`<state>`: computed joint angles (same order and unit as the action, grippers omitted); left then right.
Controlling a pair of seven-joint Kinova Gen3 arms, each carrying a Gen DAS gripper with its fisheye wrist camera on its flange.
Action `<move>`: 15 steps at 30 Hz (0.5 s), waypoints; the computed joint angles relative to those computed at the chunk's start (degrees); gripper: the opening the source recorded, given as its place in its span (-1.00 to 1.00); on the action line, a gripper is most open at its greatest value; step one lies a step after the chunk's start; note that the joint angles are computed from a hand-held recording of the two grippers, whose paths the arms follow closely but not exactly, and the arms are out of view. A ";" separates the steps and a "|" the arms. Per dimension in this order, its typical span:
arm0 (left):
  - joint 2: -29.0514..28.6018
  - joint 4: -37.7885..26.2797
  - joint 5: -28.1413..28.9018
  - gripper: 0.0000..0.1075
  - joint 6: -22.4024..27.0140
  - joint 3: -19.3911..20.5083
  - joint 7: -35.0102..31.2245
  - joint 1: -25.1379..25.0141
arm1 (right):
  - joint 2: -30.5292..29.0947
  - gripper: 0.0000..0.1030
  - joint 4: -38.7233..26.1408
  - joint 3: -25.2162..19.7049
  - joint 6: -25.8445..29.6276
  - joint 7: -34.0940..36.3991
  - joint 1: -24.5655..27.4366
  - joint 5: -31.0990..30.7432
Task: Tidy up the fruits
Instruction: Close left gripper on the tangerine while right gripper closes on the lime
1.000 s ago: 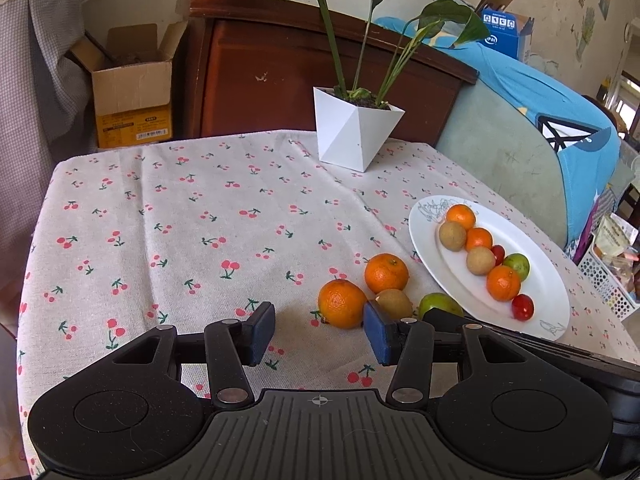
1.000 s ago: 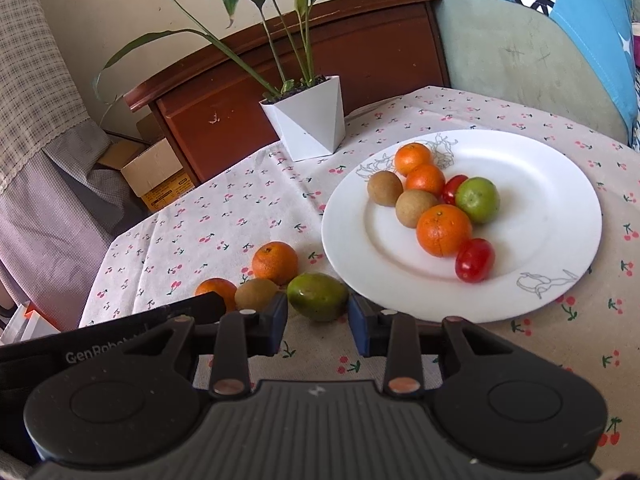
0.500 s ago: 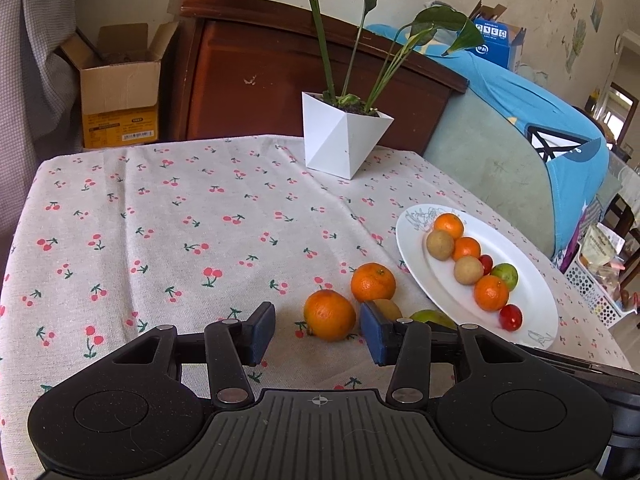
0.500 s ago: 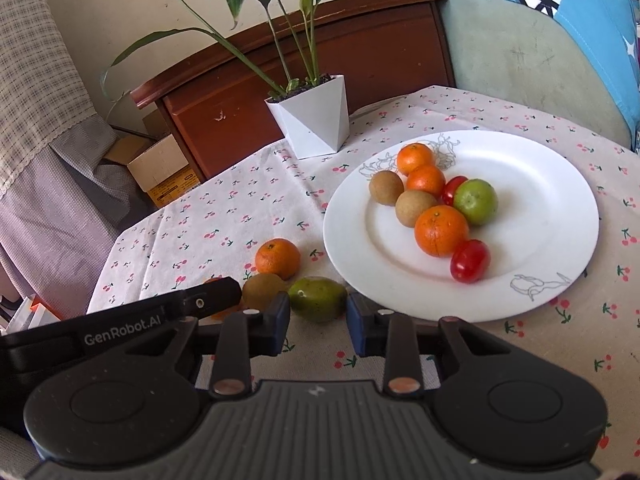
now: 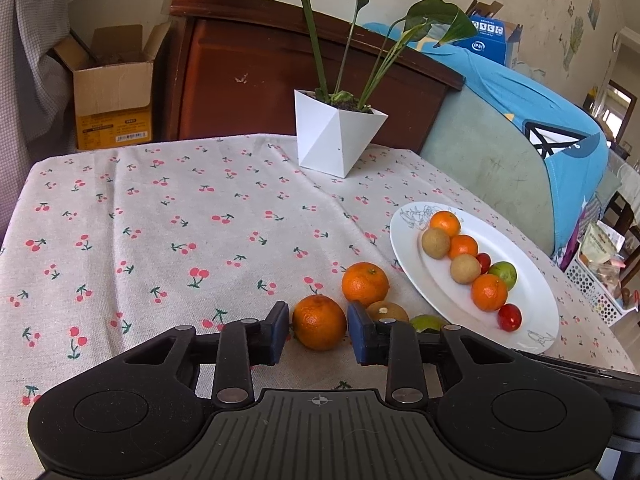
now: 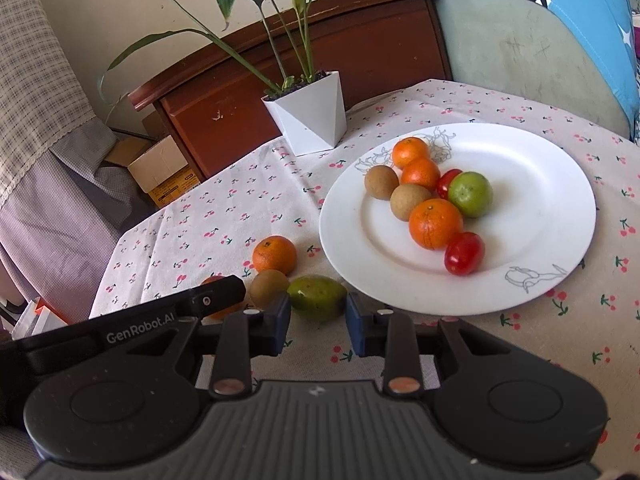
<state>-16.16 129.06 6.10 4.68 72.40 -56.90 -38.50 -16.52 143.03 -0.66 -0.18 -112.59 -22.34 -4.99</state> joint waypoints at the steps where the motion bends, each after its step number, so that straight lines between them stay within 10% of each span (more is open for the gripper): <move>1: -0.43 -0.09 0.05 -0.49 0.25 0.24 0.06 -0.23 | -0.02 -0.41 0.03 -0.24 -0.02 0.02 0.22 0.06; 15: -5.22 -1.92 1.06 -0.51 4.86 -1.91 0.80 1.25 | -1.47 -0.55 0.00 2.96 1.26 1.77 -3.90 0.73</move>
<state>-21.38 127.14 7.17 9.54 70.49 -56.10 -37.25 -17.99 143.03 2.30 1.07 -110.82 -26.24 -4.26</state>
